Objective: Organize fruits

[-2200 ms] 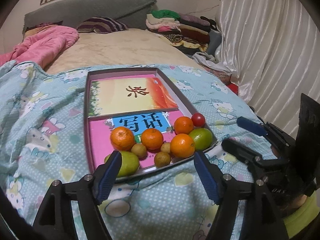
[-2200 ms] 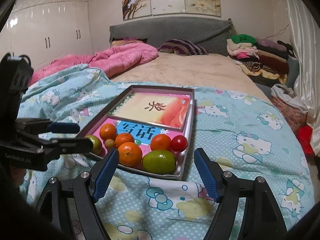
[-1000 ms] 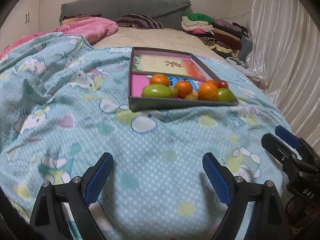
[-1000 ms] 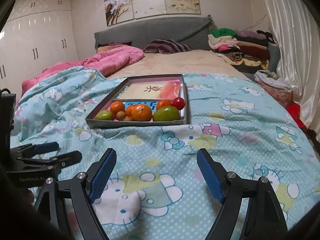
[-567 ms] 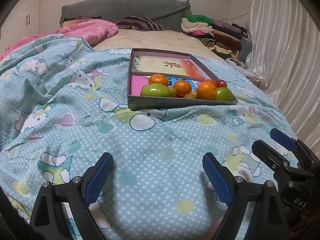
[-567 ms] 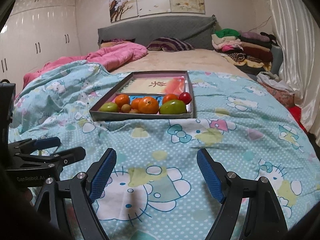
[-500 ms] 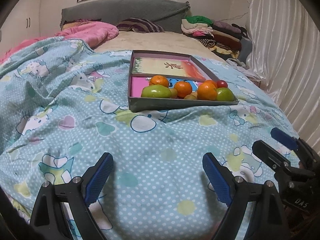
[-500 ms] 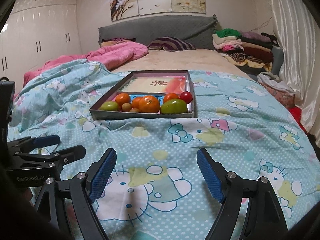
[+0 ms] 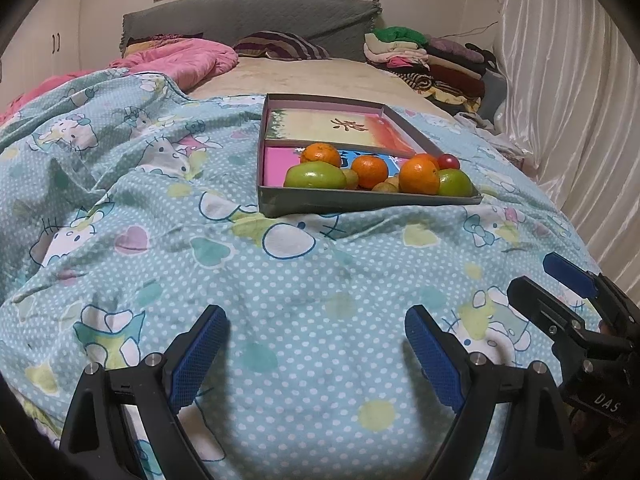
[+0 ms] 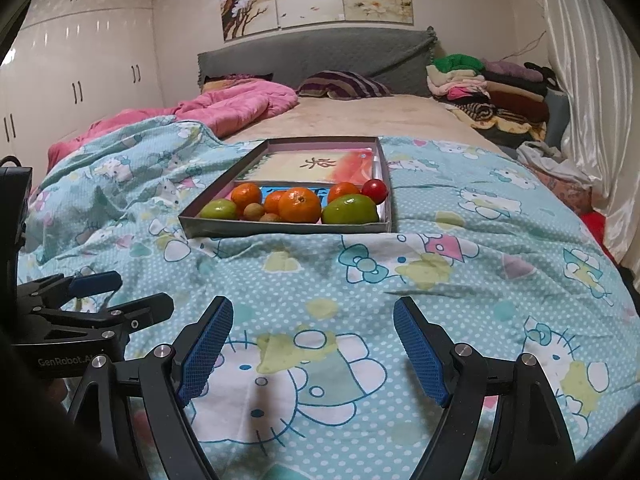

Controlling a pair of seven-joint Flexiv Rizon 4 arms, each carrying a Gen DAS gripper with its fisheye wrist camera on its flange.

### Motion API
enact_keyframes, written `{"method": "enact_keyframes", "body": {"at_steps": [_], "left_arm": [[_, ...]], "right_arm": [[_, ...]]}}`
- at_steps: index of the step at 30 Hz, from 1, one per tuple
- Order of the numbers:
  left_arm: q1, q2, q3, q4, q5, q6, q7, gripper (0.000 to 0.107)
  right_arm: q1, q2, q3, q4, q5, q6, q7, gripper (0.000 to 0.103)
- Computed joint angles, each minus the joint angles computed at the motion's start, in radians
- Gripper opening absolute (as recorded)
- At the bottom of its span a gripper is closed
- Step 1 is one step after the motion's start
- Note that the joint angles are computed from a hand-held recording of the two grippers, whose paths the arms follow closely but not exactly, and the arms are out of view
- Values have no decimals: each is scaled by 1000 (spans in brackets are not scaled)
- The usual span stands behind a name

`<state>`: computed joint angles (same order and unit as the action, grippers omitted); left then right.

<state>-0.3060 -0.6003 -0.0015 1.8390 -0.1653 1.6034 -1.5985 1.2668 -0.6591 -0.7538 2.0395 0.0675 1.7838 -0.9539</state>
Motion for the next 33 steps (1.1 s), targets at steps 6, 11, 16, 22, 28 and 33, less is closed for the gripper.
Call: {"method": "enact_keyframes", "body": {"at_steps": [6, 11, 16, 22, 28, 33], "left_arm": [[-2, -1, 3, -1, 2, 0, -1, 91], [-7, -2, 10, -4, 2, -3, -7, 91], [-5, -2, 12, -5, 4, -7, -10, 91], [-7, -3, 15, -7, 7, -8, -13, 91], [-9, -4, 19, -9, 9, -9, -16, 91], [-9, -4, 22, -9, 11, -12, -18, 91]], "right_arm": [[-1, 0, 1, -3, -4, -2, -1, 84], [-1, -1, 1, -3, -5, -2, -1, 84], [-1, 0, -1, -2, -10, -7, -2, 84], [0, 2, -2, 0, -8, -7, 1, 84], [-4, 3, 0, 1, -8, -5, 4, 84], [-1, 3, -5, 3, -8, -2, 1, 84]]}}
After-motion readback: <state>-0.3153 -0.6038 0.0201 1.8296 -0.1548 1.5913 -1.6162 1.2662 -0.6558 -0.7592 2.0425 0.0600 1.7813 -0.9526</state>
